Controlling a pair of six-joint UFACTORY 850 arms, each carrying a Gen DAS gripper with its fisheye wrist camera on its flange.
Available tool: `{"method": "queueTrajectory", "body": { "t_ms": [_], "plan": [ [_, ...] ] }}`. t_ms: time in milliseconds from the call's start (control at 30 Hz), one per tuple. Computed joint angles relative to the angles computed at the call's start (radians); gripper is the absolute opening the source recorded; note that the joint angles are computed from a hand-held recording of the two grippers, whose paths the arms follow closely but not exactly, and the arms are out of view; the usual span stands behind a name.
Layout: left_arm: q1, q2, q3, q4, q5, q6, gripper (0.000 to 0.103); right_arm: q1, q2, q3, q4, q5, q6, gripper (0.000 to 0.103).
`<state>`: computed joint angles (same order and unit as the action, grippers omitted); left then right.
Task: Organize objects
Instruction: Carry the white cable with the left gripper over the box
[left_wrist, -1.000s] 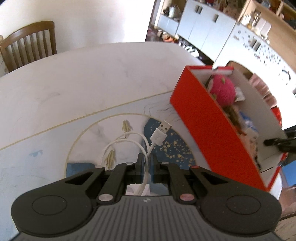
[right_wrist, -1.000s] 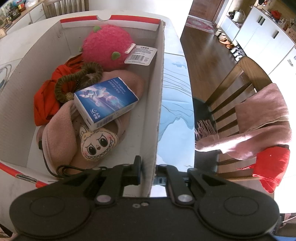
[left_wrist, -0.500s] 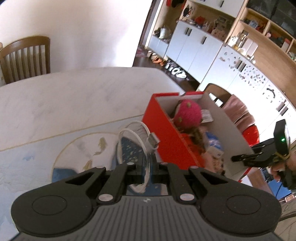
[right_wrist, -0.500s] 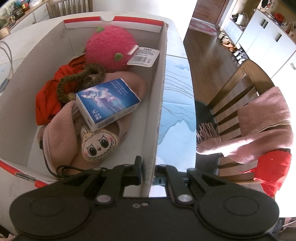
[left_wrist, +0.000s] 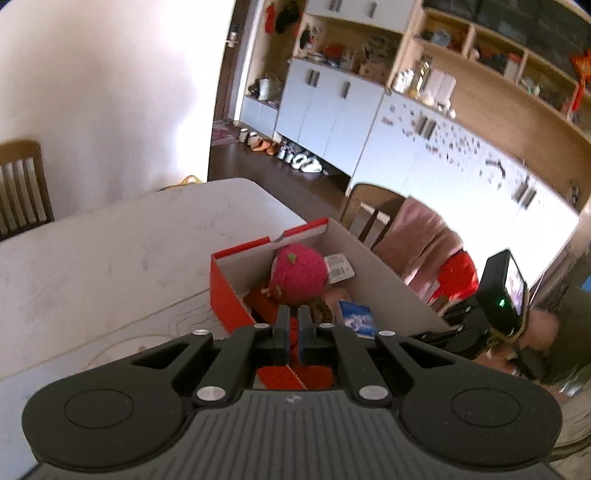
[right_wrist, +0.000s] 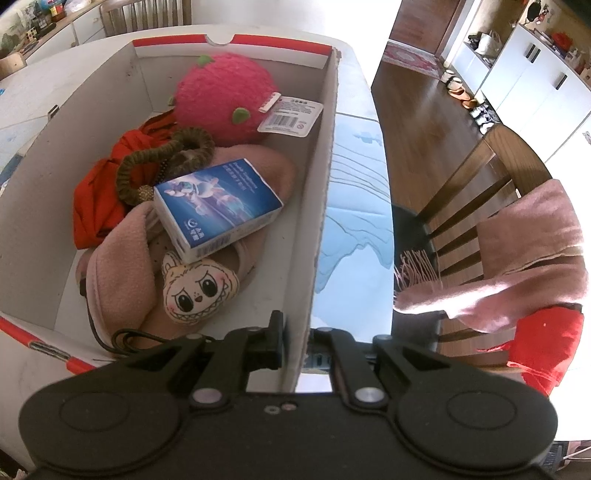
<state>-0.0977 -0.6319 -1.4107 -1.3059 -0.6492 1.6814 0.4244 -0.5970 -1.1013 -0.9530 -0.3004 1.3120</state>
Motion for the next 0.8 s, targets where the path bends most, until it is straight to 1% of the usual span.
{"method": "queueTrajectory", "body": {
  "t_ms": [67, 133, 200, 267, 367, 433, 467, 500, 533, 600, 667, 700, 800],
  "plan": [
    [-0.012, -0.002, 0.009, 0.002, 0.036, 0.025, 0.003, 0.000, 0.001, 0.001, 0.000, 0.002, -0.002, 0.005],
    [-0.014, -0.016, 0.005, 0.039, 0.049, 0.022, 0.003, -0.001, 0.003, 0.003, 0.000, 0.004, -0.003, 0.005],
    [-0.014, -0.028, 0.002, 0.065, 0.082, 0.005, 0.004, -0.001, 0.003, 0.003, 0.001, 0.003, -0.002, 0.005],
    [-0.007, -0.044, -0.010, 0.095, 0.083, -0.015, 0.005, -0.001, 0.004, 0.003, 0.001, 0.004, -0.002, 0.005],
    [-0.002, -0.064, -0.022, 0.140, 0.102, -0.031, 0.012, -0.001, 0.004, 0.003, 0.002, 0.004, -0.004, 0.005],
    [-0.001, -0.079, -0.031, 0.182, 0.104, -0.043, 0.023, -0.001, 0.004, 0.003, 0.002, 0.003, -0.003, 0.005],
    [-0.002, -0.087, -0.037, 0.205, 0.104, -0.050, 0.027, -0.001, 0.004, 0.003, 0.003, 0.003, -0.004, 0.005],
    [-0.005, -0.095, -0.040, 0.222, 0.114, -0.050, 0.035, -0.001, 0.004, 0.003, 0.004, 0.003, -0.004, 0.005],
    [-0.007, -0.098, -0.038, 0.226, 0.125, -0.039, 0.050, -0.001, 0.004, 0.003, 0.004, 0.003, -0.004, 0.005],
    [-0.007, -0.108, -0.035, 0.210, 0.132, 0.003, 0.068, -0.001, 0.003, 0.001, 0.012, 0.001, -0.013, 0.006],
    [-0.012, -0.126, -0.047, 0.227, 0.123, -0.002, 0.069, 0.000, 0.002, 0.000, 0.019, -0.001, -0.020, 0.006],
    [-0.016, -0.142, -0.062, 0.261, 0.117, -0.022, 0.069, 0.000, 0.001, -0.001, 0.024, -0.003, -0.024, 0.006],
    [-0.042, -0.174, -0.079, 0.325, 0.176, -0.036, 0.069, 0.000, -0.001, -0.005, 0.034, -0.007, -0.033, 0.006]
  ]
}}
